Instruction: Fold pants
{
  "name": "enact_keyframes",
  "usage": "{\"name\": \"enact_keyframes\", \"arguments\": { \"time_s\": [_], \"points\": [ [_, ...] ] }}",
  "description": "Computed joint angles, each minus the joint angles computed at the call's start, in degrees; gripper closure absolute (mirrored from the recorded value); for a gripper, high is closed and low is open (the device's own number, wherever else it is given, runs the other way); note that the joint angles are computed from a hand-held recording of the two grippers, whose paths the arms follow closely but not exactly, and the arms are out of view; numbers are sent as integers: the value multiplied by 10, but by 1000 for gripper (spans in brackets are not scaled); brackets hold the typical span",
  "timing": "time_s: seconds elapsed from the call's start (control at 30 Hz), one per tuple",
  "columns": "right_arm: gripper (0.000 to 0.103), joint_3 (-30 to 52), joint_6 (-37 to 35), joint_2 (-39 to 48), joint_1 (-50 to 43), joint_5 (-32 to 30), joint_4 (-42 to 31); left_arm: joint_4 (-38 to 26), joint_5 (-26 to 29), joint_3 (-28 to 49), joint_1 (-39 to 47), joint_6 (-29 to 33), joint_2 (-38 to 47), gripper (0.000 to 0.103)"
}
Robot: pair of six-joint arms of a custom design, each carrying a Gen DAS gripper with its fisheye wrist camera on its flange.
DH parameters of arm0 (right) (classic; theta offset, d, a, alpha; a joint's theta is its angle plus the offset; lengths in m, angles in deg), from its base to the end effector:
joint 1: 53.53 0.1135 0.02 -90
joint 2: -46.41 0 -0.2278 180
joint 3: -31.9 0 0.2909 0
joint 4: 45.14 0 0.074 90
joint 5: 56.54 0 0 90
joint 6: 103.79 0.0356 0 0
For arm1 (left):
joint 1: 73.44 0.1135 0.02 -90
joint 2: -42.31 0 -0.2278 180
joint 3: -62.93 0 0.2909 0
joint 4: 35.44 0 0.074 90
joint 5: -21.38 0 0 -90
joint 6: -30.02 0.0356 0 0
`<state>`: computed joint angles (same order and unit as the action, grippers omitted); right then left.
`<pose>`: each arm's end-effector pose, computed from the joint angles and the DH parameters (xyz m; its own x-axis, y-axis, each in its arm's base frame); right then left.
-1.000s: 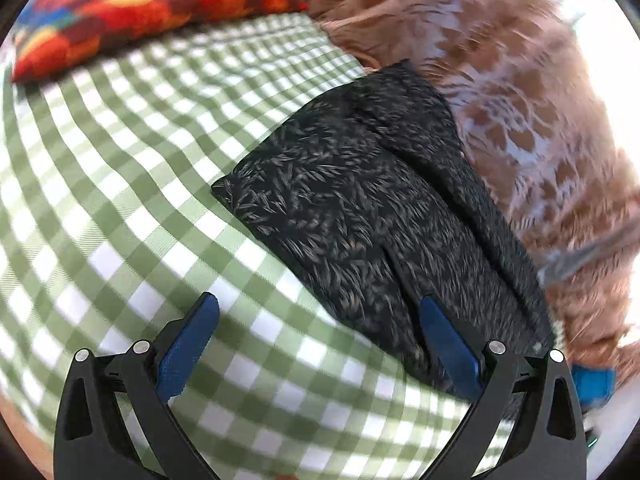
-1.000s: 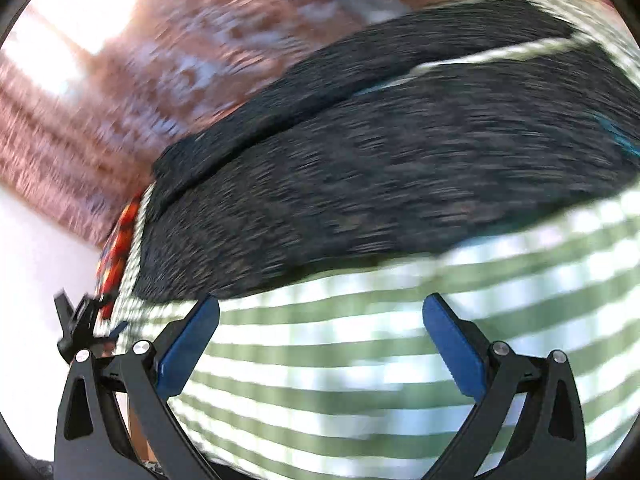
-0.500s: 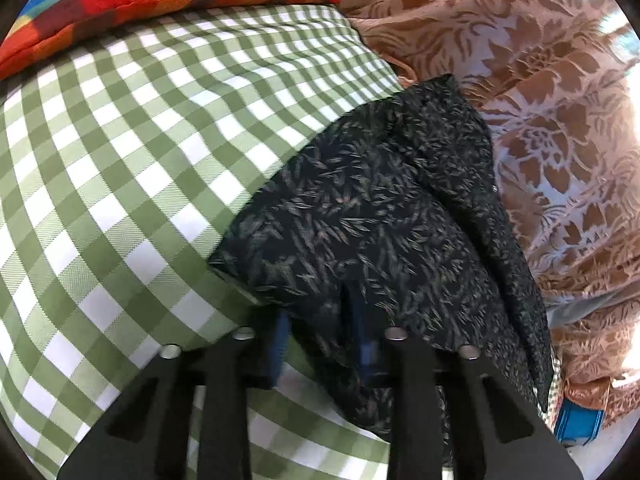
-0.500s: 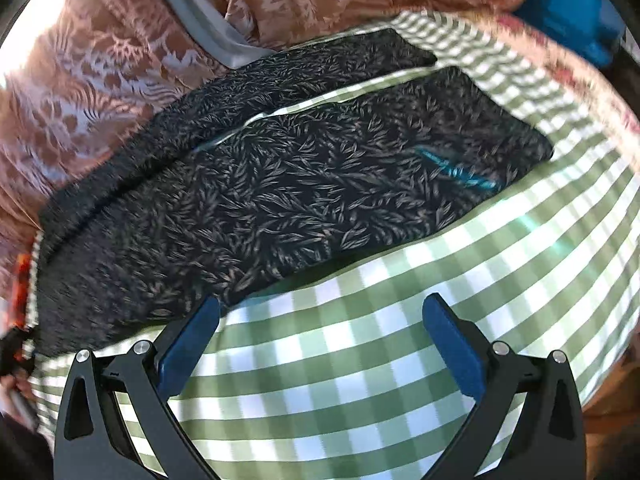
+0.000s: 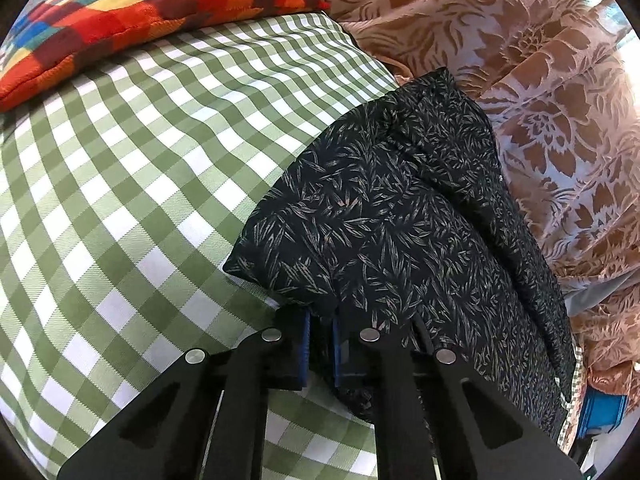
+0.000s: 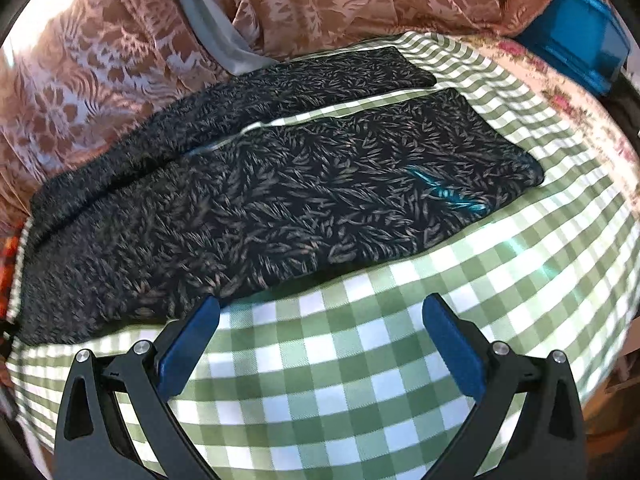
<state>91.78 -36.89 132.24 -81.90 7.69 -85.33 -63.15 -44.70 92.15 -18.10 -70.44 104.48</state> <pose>0.2783 -0.1327 0.1164 -0.8474 0.0560 -0.5281 -0.0644 0.9762 0.2070 0.1313 0.1645 0.0639 -0.3715 -0.8292 -0.4177 -0.7183 0.5417 -0.4365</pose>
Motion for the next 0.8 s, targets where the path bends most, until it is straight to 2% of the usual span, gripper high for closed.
{"name": "enact_keyframes", "arguments": {
  "time_s": [0.13,0.2,0.27,0.3,0.33,0.43,0.5,0.6,0.7,0.8],
  "points": [
    [3,137,47,158,-48,-162,-106,-23,6,-7,8,13,-32,97],
    [5,179,88,211,-59,-213,-110,-38,12,-10,14,19,-52,97],
    [21,207,151,246,-61,-244,-89,-52,18,-12,21,27,-68,97],
    [44,224,161,261,-58,-255,-95,-58,20,-13,23,29,-75,97],
    [63,254,173,289,-51,-263,-109,-66,24,-14,27,33,-85,97],
    [91,283,200,323,-37,-248,-109,-91,36,-19,40,42,-116,97],
    [97,289,193,324,-38,-247,-118,-117,47,-22,52,57,-145,97],
    [98,279,151,291,-50,-249,-139,-166,57,-30,69,84,-197,97],
    [98,277,75,264,-66,-234,-189,-229,74,-39,109,131,-249,98],
    [98,265,0,239,-83,-202,-231,-315,102,-48,174,207,-294,98]
  ]
}}
